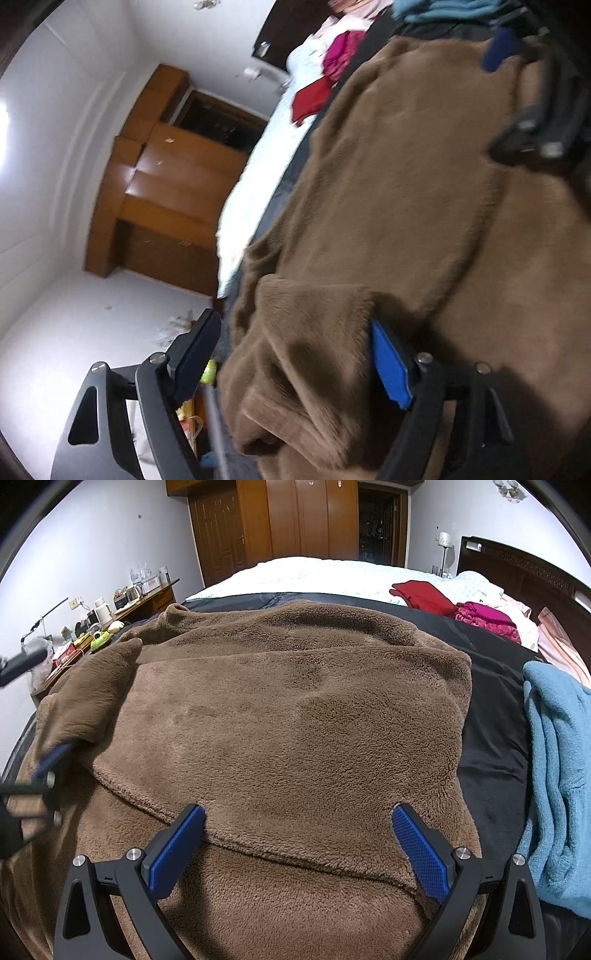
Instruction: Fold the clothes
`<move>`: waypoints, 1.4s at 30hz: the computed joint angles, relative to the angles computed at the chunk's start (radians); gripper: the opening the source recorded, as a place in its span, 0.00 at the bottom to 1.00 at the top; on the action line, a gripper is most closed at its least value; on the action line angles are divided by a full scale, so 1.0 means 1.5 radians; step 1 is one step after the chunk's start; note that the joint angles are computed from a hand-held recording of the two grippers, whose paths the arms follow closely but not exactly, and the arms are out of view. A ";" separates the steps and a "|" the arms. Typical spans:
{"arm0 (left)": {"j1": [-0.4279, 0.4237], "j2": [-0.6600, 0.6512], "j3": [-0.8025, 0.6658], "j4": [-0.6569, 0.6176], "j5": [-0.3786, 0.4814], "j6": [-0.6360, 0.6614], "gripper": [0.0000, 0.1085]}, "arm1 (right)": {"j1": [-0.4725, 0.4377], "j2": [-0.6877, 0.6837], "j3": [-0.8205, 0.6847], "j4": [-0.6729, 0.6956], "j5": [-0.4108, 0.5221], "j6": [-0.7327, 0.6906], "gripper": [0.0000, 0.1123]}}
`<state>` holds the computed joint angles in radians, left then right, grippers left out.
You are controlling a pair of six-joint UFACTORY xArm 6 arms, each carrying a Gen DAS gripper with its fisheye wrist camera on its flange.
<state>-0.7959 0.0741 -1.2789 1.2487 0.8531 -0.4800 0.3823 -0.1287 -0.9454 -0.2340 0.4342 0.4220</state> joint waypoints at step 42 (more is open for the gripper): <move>0.323 -0.039 0.062 -1.207 -0.250 0.362 0.77 | 0.240 0.153 -0.286 -0.120 0.148 -0.078 0.91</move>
<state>-0.3111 0.0162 -1.1854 -0.5612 0.4775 0.0633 0.7424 0.1001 -1.3742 -0.4134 0.6565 0.3052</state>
